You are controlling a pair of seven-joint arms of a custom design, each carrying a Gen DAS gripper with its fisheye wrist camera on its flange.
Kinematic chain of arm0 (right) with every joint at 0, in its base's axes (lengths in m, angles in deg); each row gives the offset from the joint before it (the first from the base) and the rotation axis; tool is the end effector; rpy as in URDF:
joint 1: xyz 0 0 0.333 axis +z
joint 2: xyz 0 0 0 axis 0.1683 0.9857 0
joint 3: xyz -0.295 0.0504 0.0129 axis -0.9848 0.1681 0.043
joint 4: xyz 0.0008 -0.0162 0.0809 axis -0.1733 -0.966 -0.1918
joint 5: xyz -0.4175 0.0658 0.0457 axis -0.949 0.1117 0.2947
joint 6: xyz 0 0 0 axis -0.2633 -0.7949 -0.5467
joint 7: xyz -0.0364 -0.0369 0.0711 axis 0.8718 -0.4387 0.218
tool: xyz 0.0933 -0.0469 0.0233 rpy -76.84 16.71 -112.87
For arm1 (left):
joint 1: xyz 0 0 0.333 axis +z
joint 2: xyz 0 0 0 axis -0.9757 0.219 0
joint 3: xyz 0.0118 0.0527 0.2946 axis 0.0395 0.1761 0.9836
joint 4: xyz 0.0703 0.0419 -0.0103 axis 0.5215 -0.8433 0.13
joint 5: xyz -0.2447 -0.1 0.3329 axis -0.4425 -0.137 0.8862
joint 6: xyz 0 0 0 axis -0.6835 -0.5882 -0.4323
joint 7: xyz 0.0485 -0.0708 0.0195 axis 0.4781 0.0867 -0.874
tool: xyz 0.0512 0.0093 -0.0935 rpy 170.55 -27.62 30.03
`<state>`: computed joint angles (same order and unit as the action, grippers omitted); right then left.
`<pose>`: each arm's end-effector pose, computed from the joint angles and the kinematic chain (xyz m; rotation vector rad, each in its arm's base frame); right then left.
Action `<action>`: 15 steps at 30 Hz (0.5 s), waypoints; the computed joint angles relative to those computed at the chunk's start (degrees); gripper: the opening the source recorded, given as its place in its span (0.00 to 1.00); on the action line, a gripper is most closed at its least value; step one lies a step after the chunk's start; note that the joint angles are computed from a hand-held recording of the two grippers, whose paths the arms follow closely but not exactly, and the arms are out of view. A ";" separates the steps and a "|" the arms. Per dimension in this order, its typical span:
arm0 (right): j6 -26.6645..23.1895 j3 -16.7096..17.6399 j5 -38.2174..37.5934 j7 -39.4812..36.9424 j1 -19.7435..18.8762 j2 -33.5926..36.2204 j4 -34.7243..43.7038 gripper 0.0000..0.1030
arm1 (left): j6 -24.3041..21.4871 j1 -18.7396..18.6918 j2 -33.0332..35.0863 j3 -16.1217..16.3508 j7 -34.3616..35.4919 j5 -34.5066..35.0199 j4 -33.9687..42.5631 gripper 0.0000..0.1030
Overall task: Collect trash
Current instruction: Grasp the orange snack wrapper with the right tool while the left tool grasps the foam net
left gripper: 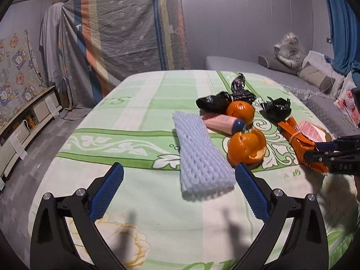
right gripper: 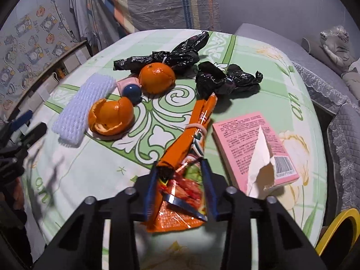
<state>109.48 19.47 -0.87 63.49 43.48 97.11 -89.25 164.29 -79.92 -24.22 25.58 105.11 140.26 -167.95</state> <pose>0.5012 0.4540 0.4768 -1.9871 1.6324 -0.4149 0.4718 -0.2641 0.4615 -1.5255 1.7968 -0.8720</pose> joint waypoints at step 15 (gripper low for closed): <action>16.98 2.74 14.26 -7.00 -3.52 -13.61 -15.58 0.22 | -5.30 -7.54 9.54 5.16 18.31 -18.32 6.92 0.92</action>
<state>126.46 22.21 13.39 56.49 39.96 83.50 -104.83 159.00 -87.46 -14.68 30.74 123.42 121.95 -161.03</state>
